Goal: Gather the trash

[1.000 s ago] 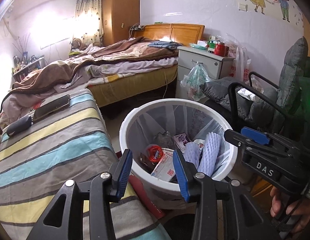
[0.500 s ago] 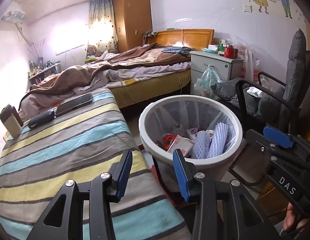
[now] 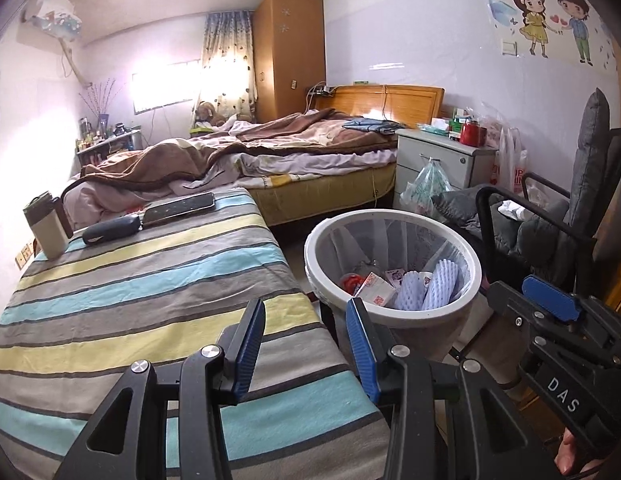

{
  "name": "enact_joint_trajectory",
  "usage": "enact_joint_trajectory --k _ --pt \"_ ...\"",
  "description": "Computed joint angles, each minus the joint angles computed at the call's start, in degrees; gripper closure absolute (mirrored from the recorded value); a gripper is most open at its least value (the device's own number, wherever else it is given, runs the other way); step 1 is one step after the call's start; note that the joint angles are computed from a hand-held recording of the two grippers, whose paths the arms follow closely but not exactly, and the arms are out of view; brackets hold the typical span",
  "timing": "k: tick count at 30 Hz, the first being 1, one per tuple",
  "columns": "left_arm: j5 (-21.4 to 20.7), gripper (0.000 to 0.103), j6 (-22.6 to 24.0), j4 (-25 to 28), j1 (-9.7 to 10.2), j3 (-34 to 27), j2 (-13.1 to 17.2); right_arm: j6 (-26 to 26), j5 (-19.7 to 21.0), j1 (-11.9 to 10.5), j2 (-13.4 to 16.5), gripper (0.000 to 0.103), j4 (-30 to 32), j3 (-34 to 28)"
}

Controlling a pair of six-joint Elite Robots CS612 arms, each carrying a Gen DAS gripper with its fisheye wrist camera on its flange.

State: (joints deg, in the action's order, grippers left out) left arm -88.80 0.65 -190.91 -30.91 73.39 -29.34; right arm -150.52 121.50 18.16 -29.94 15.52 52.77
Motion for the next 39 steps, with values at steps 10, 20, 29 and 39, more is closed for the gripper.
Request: enact_joint_trajectory --k 10,20,29,39 --pt "1.48 0.061 -1.39 -1.64 0.23 1.59 -0.79 0.05 -0.16 0.53 0.09 0.057 -0.31 -0.21" --pt "1.68 0.061 -1.64 -2.17 0.33 2.14 -1.07 0.49 -0.17 0.71 0.57 0.057 0.96 -1.32" --pt "1.59 0.061 -1.52 -1.92 0.38 2.34 -1.24 1.0 0.14 0.94 1.0 0.057 1.84 -2.08" --pt "1.77 0.061 -1.7 -1.78 0.39 2.48 -1.32 0.86 0.26 0.96 0.99 0.057 1.71 -1.97"
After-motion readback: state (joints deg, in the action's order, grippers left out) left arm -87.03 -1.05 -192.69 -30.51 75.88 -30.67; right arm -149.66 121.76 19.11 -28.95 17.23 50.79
